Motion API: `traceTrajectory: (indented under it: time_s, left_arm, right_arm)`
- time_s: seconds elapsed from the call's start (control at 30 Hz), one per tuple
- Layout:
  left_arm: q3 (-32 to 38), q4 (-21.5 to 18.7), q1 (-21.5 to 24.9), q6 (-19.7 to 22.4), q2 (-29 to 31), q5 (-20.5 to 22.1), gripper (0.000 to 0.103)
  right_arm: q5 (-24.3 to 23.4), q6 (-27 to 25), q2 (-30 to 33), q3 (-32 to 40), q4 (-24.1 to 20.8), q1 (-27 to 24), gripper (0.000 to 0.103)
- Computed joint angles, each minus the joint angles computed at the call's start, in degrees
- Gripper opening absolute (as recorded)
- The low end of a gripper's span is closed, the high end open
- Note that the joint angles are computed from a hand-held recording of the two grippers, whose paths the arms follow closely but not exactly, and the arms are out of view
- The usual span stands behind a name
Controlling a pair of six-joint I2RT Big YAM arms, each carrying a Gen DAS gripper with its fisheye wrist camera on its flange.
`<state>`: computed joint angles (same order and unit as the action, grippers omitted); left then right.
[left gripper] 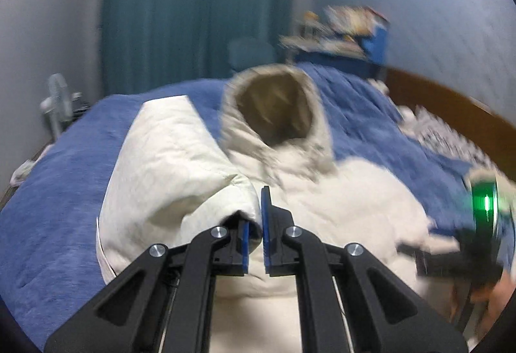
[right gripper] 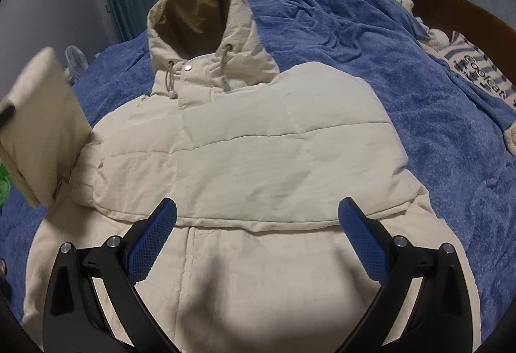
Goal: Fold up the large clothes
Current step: 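Grasp the other sleeve with the left tool and fold it across the body, then open the left tool to release the sleeve and withdraw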
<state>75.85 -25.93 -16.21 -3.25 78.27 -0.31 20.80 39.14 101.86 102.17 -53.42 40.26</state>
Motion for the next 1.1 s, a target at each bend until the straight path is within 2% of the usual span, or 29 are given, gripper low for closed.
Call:
traceTrajectory:
  time_s: [0.07, 0.13, 0.2, 0.33, 0.4, 0.43, 0.47, 0.53, 0.67, 0.73, 0.83, 0.93, 1.03, 1.1]
  left_arm:
    - [0.2, -2.1, -1.3, 0.4, 1.5, 1.5, 0.004]
    - [0.7, -5.3, -1.6, -1.4, 3.3, 4.5, 0.004]
    - [1.1, -6.9, -1.6, -2.7, 4.5, 6.0, 0.004]
    - [1.9, -10.5, -1.9, -3.9, 5.8, 6.3, 0.010]
    - [3.6, -13.4, -1.6, -5.8, 7.0, 9.8, 0.021]
    - [3.6, -13.9, -1.5, -6.4, 7.1, 10.7, 0.035]
    - [3.4, -14.5, -1.3, -7.1, 6.8, 11.7, 0.057]
    - [1.0, -13.8, -1.4, -7.9, 4.5, 9.2, 0.076]
    - [-2.4, -15.2, -0.6, -7.1, 0.3, 2.5, 0.076]
    - [-4.6, -16.0, 1.2, -7.7, -2.4, -1.5, 0.076]
    - [-6.8, -17.3, 5.1, -10.7, -5.3, -4.0, 0.076]
    - [-7.6, -17.6, 9.4, -13.9, -6.7, -6.4, 0.076]
    - [-7.6, -18.0, 12.4, -15.0, -6.4, -8.2, 0.076]
    - [-7.7, -17.7, 14.5, -16.4, -6.0, -6.8, 0.076]
  right_arm:
    - [-0.5, 0.8, -0.7, -0.9, 0.8, -0.4, 0.097]
    - [-0.6, 1.5, -1.2, -1.4, 1.1, -0.7, 0.097]
    - [0.5, 1.9, -1.6, -1.5, 0.7, -0.9, 0.096]
    - [1.9, 2.3, -2.3, -1.8, 0.9, -1.3, 0.096]
    - [1.9, 2.4, -2.6, -1.9, 1.0, -1.5, 0.097]
    - [1.8, 2.5, -2.7, -2.0, 1.1, -1.5, 0.096]
    - [1.8, 2.6, -2.8, -2.0, 1.1, -1.5, 0.096]
    - [1.8, 2.5, -2.8, -1.9, 1.0, -1.5, 0.096]
    - [1.8, 1.8, -2.1, -0.4, 1.0, -0.6, 0.097]
    - [1.7, 0.5, -1.2, 1.0, 0.6, 0.2, 0.097]
    - [1.5, -0.3, 1.1, 5.2, -1.7, 2.0, 0.096]
    - [1.4, -1.7, 3.3, 9.0, -1.5, 4.5, 0.097]
    - [2.3, -7.0, 7.9, 16.3, -3.4, 7.8, 0.097]
    - [2.4, -11.3, 11.0, 20.9, -3.2, 10.1, 0.097]
